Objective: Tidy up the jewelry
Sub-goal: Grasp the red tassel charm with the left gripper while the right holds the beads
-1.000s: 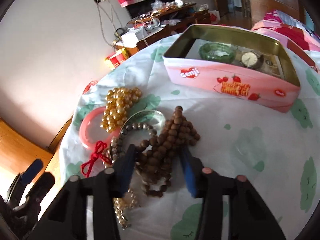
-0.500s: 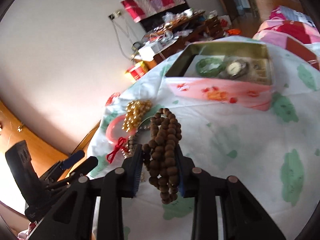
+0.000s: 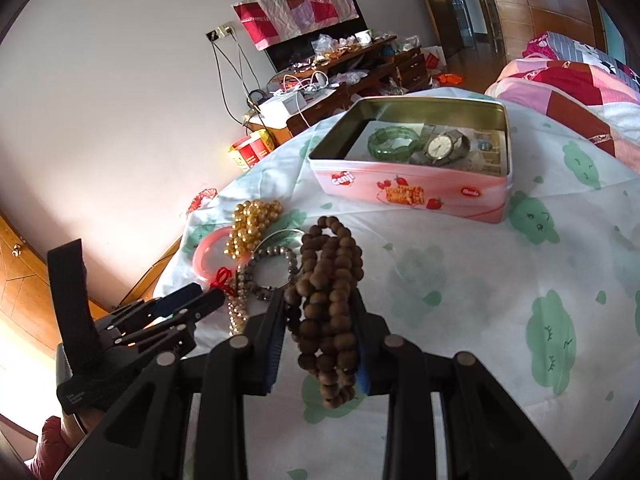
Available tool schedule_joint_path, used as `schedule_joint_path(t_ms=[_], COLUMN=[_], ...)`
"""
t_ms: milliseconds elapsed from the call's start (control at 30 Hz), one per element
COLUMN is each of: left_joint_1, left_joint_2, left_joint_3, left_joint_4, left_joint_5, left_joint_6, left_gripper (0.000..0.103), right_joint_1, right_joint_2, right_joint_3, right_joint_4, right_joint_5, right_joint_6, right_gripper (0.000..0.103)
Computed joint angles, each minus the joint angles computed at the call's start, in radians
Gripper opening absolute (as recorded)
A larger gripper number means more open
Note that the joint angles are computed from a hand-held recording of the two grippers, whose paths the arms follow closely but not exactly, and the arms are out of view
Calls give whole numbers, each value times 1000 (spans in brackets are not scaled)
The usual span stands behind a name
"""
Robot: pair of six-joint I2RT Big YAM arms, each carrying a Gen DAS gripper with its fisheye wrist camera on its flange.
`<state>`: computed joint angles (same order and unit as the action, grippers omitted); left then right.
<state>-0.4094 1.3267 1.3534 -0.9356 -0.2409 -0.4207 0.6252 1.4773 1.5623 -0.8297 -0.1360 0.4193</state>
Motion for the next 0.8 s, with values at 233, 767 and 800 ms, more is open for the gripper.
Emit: schedule_joint_path(t_ms=[233, 767, 800], left_joint_1=[7, -30, -31], left_joint_2=[-51, -168, -168], left_joint_3=[-54, -44, -41], left_joint_4=[77, 262, 269], left_joint_5=[58, 73, 80], left_joint_6=[13, 74, 72], left_gripper=[1, 1, 1], right_joint_1=[-14, -21, -21], right_joint_2=[-9, -81, -85], right_joint_3=[-11, -58, -59], right_joint_4=[13, 80, 82], right_joint_5=[-3, 41, 44], right_joint_6=[29, 48, 47], right_gripper=[33, 33, 33])
